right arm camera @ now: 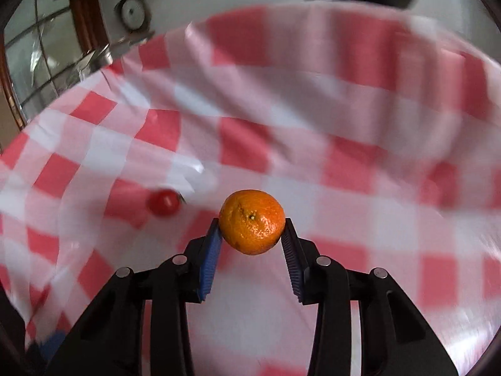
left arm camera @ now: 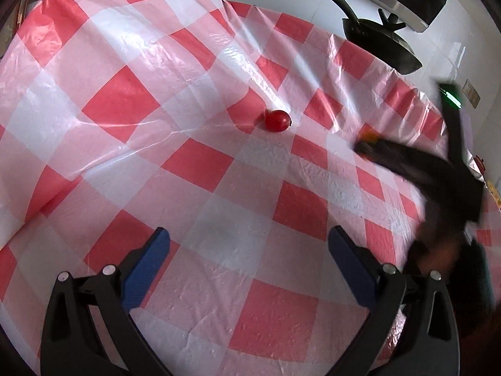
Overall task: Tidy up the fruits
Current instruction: 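Grasp the red tomato with the left gripper while the right holds the tangerine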
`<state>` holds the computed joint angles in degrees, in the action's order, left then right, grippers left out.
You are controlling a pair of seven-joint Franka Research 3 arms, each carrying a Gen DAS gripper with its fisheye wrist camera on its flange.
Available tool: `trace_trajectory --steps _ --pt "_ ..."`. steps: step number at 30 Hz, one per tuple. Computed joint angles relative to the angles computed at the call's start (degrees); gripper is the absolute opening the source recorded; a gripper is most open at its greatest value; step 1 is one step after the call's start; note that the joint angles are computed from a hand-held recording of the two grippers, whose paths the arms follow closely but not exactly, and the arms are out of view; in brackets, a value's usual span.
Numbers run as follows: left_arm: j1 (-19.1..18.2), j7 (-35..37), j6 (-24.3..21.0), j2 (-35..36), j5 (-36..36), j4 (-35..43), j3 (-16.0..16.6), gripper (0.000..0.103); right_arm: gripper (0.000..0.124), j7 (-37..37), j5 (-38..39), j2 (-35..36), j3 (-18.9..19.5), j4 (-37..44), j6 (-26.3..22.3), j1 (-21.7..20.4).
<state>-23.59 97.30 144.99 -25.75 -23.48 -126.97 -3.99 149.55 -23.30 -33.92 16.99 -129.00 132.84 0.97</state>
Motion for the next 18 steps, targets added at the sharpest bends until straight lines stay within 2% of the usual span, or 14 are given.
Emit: trace_trajectory --steps 4,8,11,14,18 --pt "-0.08 0.48 -0.50 0.13 -0.06 0.23 0.11 0.101 0.039 6.02 -0.80 -9.00 3.26 -4.80 -7.35 -1.03" --pt "0.08 0.97 -1.94 0.52 -0.18 0.84 0.08 0.101 0.039 8.52 -1.98 -14.65 3.65 -9.01 -8.34 -2.88" --pt "1.45 -1.30 -2.10 0.61 1.54 0.96 -1.20 0.101 0.039 9.89 -0.09 -18.56 0.85 -13.13 -4.03 -3.09" --pt "2.60 -4.27 -2.65 2.28 4.56 2.71 -2.86 0.101 0.039 11.13 2.75 -21.46 -0.20 -16.29 -0.19 -4.24" --pt "5.21 -11.10 0.04 9.30 15.38 9.66 -8.32 0.101 0.039 9.52 5.96 -21.91 -0.30 -17.48 2.47 -5.35"
